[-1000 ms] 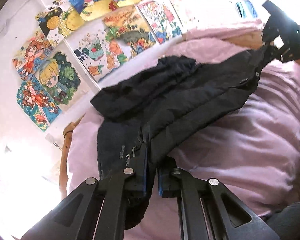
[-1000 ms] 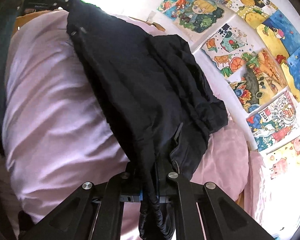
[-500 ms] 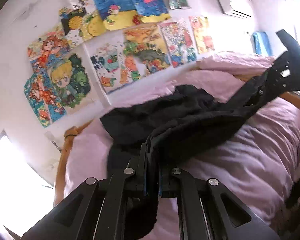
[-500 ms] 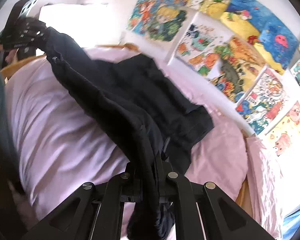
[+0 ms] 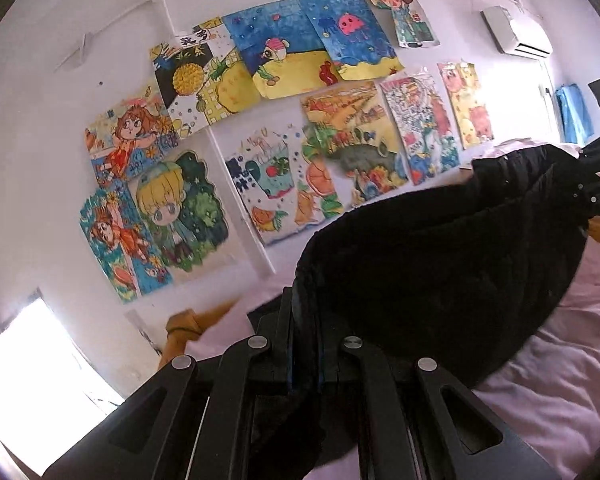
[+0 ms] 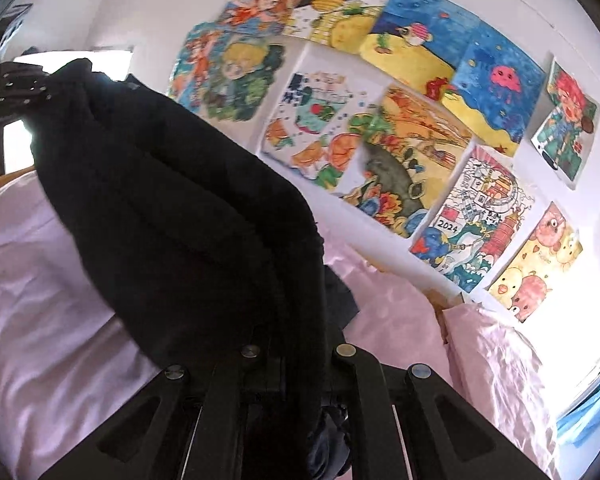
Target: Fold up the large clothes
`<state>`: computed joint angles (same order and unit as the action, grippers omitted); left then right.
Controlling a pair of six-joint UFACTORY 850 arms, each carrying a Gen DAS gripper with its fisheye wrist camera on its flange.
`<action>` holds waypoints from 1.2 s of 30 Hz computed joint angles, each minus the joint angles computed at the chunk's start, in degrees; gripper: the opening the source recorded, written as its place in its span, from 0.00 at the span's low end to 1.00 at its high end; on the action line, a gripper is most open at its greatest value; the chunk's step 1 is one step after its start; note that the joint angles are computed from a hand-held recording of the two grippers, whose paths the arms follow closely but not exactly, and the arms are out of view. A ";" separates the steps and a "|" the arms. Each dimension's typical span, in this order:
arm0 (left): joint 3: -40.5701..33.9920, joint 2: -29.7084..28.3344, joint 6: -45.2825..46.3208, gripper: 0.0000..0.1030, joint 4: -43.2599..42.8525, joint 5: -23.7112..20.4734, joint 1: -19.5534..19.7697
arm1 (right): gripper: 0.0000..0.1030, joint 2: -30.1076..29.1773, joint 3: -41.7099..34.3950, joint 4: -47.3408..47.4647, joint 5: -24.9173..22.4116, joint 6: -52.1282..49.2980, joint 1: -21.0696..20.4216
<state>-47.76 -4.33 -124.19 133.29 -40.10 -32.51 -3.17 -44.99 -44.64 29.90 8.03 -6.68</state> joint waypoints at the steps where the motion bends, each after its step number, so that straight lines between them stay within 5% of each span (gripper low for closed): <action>1: -0.83 -0.87 0.17 0.06 0.05 -0.22 0.31 | 0.08 -1.36 -1.12 1.32 0.47 -0.67 0.09; 13: -17.77 -16.32 5.97 0.06 -7.53 1.19 4.33 | 0.08 -13.65 -13.45 9.48 -0.67 -2.54 2.74; 18: -24.76 -22.22 5.64 0.06 -9.55 5.87 6.61 | 0.08 -19.29 -19.50 9.76 -3.30 -0.68 3.45; 24: -27.76 -24.56 -13.28 0.06 0.08 15.55 10.95 | 0.08 -25.50 -25.62 9.95 -4.58 -0.56 4.13; 28: -31.61 -28.68 -4.38 0.06 -6.08 14.31 10.88 | 0.08 -28.68 -29.12 11.29 -6.34 -1.77 4.94; 36: -38.44 -35.61 0.34 0.06 -11.88 19.40 12.76 | 0.09 -35.82 -36.29 6.95 -10.02 2.51 5.61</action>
<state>-86.20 -39.94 -123.85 121.41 -20.70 -19.75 -39.00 -81.28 -37.69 19.88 10.54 -1.07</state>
